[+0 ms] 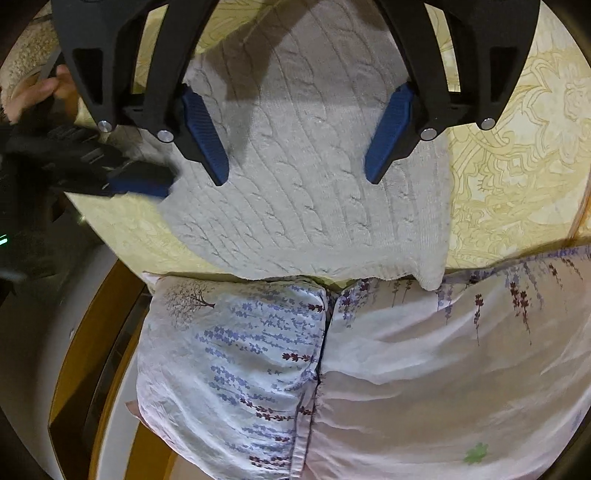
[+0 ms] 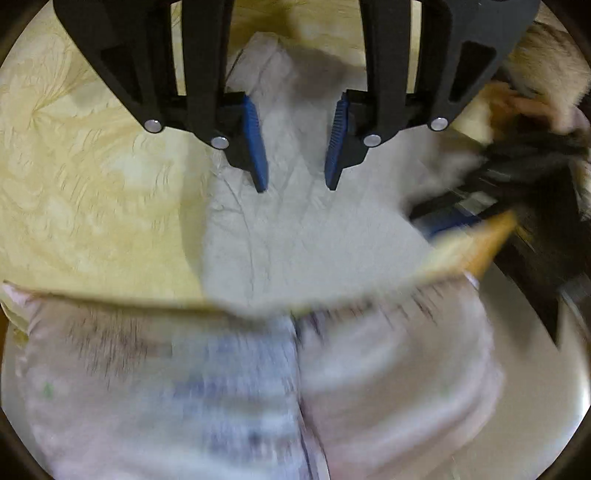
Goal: Fold small clothes
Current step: 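Open both grippers and smooth the folded sweater flat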
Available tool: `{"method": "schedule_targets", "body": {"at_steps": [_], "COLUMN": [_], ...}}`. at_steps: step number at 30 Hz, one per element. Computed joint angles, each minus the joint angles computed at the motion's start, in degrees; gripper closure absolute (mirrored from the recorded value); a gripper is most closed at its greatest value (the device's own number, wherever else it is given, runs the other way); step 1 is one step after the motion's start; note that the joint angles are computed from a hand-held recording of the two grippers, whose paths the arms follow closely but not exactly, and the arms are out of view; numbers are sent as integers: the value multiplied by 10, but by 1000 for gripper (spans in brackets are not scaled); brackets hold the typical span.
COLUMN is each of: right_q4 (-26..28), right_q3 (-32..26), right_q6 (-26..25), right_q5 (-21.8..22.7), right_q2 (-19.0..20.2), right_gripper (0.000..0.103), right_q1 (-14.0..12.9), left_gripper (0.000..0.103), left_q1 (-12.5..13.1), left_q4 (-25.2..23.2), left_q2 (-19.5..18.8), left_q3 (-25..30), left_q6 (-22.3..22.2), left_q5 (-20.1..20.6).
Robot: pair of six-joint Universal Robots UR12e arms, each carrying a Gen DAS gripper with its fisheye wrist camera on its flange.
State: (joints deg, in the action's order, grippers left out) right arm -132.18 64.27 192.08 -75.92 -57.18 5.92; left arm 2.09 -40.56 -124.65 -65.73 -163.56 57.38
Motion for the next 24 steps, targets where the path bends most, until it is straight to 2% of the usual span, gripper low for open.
{"method": "schedule_targets", "body": {"at_steps": [3, 4, 5, 8, 9, 10, 12, 16, 18, 21, 24], "right_q4": [-21, -43, -63, -121, -137, -145, -156, -151, -150, -118, -101], "right_q3": [7, 18, 27, 62, 75, 82, 90, 106, 115, 115, 114], "right_q6": [5, 9, 13, 5, 3, 3, 6, 11, 16, 26, 28], "right_q5": [-20, -25, -34, -80, -97, -106, -131, -188, -192, -168, -173], "right_q2": [-8, -15, -21, -46, -55, -59, -65, -77, -81, -82, -81], "right_gripper": [68, 53, 34, 16, 12, 5, 2, 2, 2, 2, 2], "right_q1": [4, 5, 7, 14, 17, 18, 24, 36, 40, 42, 49], "left_gripper": [25, 23, 17, 9, 3, 1, 1, 1, 1, 1, 1], "left_q1": [2, 5, 8, 16, 20, 23, 28, 33, 31, 23, 18], "left_q4": [26, 36, 49, 101, 118, 136, 157, 149, 137, 121, 107], "left_q2": [17, 23, 30, 55, 64, 72, 84, 101, 106, 112, 113], "left_q3": [-25, -34, -45, -87, -102, -117, -140, -166, -175, -185, -188], "left_q6": [-11, -17, -24, -46, -54, -66, -77, -93, -93, -83, -75], "left_q5": [3, -2, -4, 0, 8, 23, 37, 71, 96, 139, 156]}}
